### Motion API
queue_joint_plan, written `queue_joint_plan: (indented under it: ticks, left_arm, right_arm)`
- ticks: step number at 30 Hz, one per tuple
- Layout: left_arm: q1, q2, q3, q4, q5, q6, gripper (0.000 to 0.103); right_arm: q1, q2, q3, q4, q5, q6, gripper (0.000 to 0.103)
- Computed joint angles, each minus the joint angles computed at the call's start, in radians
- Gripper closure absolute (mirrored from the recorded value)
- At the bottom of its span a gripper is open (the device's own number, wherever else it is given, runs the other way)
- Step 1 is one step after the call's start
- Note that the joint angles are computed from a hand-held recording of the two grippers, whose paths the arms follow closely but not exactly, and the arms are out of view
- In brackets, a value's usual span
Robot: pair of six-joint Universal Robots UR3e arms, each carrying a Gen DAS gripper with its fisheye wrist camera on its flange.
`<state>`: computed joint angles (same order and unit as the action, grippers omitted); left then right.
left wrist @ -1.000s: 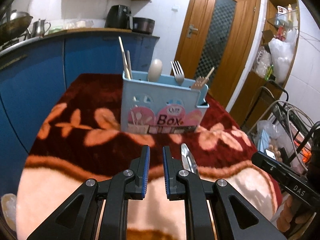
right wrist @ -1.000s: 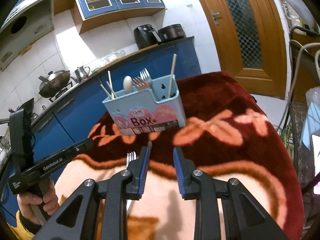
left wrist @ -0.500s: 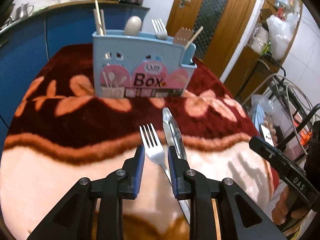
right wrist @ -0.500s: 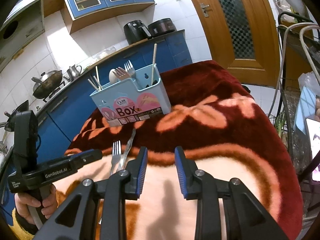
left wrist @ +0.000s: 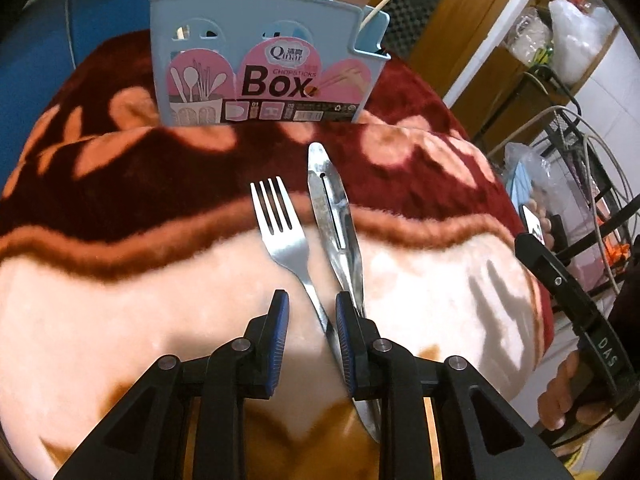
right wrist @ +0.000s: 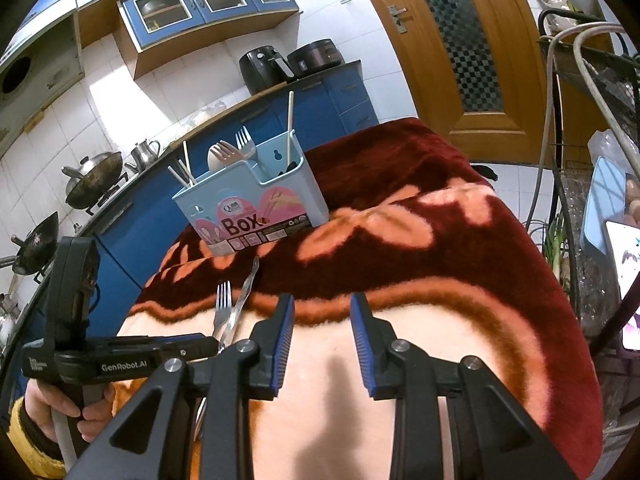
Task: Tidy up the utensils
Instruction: 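Move both open tools back to the last steel fork and knife, then grasp the steel fork with the left tool while the right tool grasps the steel knife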
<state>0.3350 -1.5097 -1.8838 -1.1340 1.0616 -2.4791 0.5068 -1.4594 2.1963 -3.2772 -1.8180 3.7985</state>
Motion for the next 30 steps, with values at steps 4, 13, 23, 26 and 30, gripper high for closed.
queue_joint_plan:
  ticks: [4, 13, 23, 26, 30]
  left_arm:
    - [-0.041, -0.050, 0.069, -0.038, 0.046, -0.022, 0.079]
    - [-0.085, -0.125, 0.168, -0.072, 0.099, -0.071, 0.090]
    - [0.006, -0.044, 0.037, 0.016, -0.001, -0.077, 0.099]
    - [0.046, -0.037, 0.019, 0.015, -0.033, -0.067, 0.100]
    - [0.097, -0.013, -0.005, 0.014, -0.069, -0.039, 0.100]
  right_arm:
    - [-0.010, -0.009, 0.030, -0.030, 0.006, 0.001, 0.071]
    - [-0.040, -0.039, 0.120, -0.118, 0.031, 0.015, 0.070]
    - [-0.077, -0.067, 0.175, -0.155, 0.066, 0.014, 0.069]
    - [-0.083, -0.072, 0.175, -0.139, 0.070, 0.014, 0.069]
    - [-0.072, -0.062, 0.144, -0.099, 0.065, 0.016, 0.069]
